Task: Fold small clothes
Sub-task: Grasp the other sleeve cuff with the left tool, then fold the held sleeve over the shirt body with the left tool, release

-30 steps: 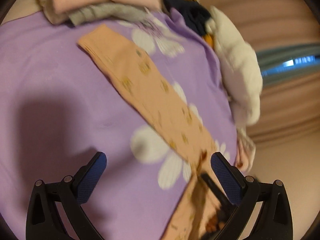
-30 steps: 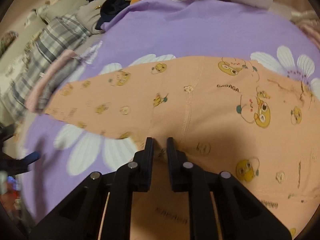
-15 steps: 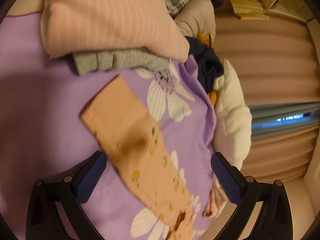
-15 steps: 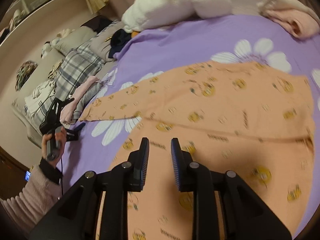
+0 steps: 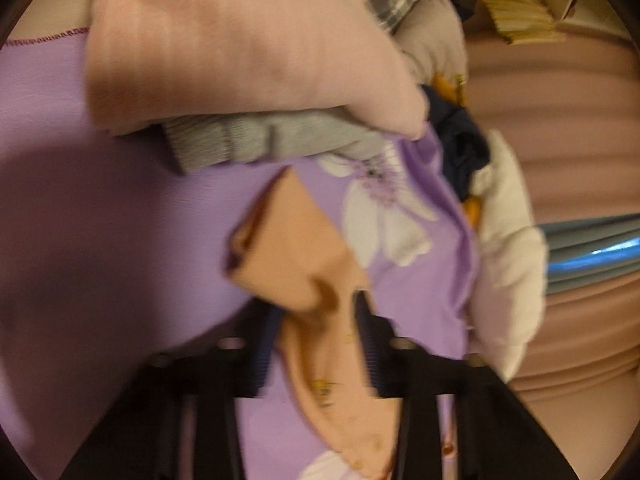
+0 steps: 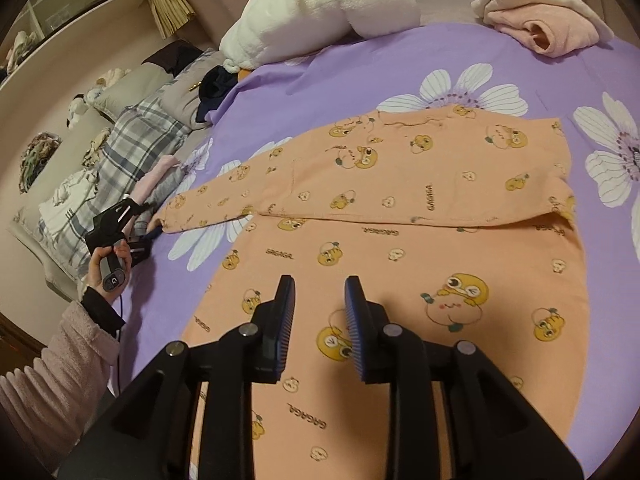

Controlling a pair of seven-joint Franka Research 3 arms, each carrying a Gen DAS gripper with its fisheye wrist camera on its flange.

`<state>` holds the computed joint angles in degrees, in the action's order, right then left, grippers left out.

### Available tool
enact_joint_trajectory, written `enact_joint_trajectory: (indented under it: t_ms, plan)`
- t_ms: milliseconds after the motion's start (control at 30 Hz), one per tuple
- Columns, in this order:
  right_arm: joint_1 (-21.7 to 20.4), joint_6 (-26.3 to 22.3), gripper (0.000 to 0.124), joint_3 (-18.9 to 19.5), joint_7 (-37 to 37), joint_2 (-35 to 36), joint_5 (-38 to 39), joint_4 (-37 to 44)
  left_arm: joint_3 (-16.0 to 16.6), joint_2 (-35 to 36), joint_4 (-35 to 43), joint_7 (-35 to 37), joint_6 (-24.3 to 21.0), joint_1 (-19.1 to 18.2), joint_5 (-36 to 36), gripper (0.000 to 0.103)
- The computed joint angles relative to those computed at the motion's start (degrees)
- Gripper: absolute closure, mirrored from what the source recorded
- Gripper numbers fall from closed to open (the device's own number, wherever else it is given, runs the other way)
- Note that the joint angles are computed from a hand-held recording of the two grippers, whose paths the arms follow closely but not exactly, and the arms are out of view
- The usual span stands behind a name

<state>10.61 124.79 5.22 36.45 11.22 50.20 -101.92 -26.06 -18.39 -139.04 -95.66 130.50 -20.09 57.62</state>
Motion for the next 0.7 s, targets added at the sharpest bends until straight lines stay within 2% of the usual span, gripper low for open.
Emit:
enact_joint_trajectory:
  t_ms: [33,167,233,433,600,700]
  plan:
    - [0.0,0.0,0.097,0.0,-0.3,-0.3,-0.2,-0.3,1.3,0.0,0.0,3.6,0.8,-0.7,-3.3,0.094]
    - [-0.3,0.0,0.097,-0.4,-0.3,-0.8,-0.2,-1.1,2.2,-0.4,0.4,8.9,1.6,-0.7,-8.4,0.098]
    - [-0.6,0.1,0.096,-0.7,-0.1,-1.0,0.1,-1.5,2.0,0.2,2.1,13.0,-0.4,-0.8,-10.8,0.1]
    - [-1.2,0.4,0.091,-1.3,0.9,-1.4,-0.4,-2.5,0.7,3.2,10.4,27.1,-9.3,-1.8,-11.7,0.1]
    - [-2.0,-0.4,0.091,-1.3,0.3,-1.5,1.5,-2.8,0.4,7.9,20.0,38.2,-16.3,-3.2,-9.6,0.1]
    - [-2.3,-1.0,0.091,-1.4,-0.1,-1.7,2.7,-3.0,0.8,11.7,26.5,43.6,-18.0,-4.2,-6.5,0.1]
